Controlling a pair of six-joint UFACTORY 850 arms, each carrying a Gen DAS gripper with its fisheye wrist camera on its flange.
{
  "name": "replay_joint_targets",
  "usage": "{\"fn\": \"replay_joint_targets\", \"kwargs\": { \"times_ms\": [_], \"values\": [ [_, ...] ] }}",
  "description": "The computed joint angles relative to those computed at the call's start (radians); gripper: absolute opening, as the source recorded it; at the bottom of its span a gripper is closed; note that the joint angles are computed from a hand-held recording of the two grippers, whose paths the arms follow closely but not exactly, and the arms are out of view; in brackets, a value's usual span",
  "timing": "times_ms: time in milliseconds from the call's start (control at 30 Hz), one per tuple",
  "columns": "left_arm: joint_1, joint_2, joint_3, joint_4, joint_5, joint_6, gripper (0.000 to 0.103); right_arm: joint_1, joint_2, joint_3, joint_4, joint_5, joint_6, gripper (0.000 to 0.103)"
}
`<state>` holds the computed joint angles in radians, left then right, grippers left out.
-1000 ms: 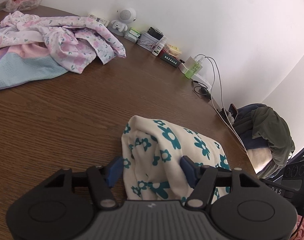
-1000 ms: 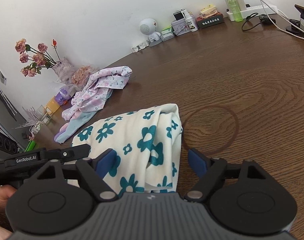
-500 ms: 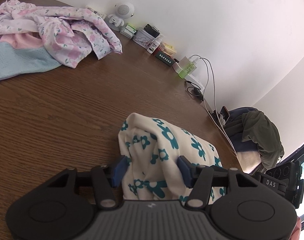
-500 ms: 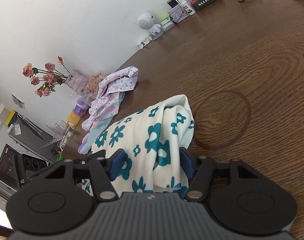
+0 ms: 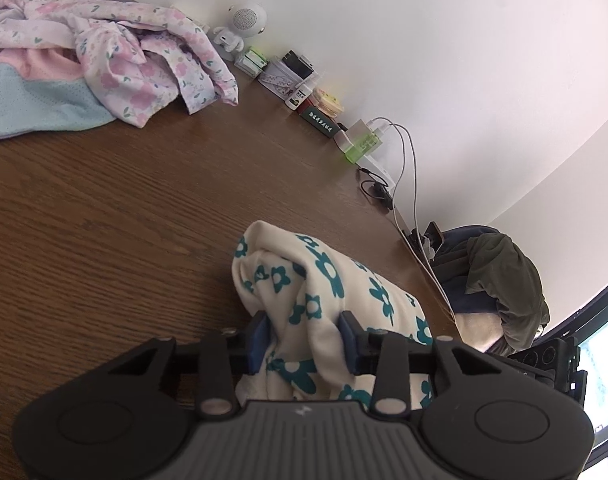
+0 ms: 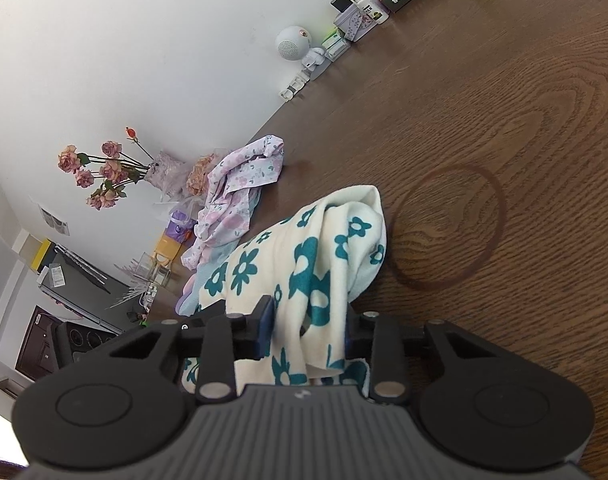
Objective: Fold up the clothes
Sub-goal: 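Grasp the folded cream bundle with the right gripper and lift it, then carry the bundle with the right gripper toward the wall beside the robot figurine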
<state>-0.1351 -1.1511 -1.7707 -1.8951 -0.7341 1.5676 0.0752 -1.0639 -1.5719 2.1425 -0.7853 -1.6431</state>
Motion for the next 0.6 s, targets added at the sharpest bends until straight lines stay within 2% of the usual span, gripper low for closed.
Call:
{"fn": "replay_joint_targets", "kwargs": {
  "times_ms": [133,367,600],
  "values": [
    [0.003,0.000,0.014,-0.040,-0.030,0.031,0.028,0.002,0.008,0.010,0.015,-0.005,-0.025,0.025],
    [0.005,0.001,0.016,-0.084,-0.071,0.063,0.027,0.008,0.037,0.031,0.061,0.002,-0.095,0.025],
    [-0.010,0.023,-0.005,-0.107,-0.066,0.134,0.027,0.002,0.077,0.035,0.104,0.006,-0.182,0.025]
  ]
}}
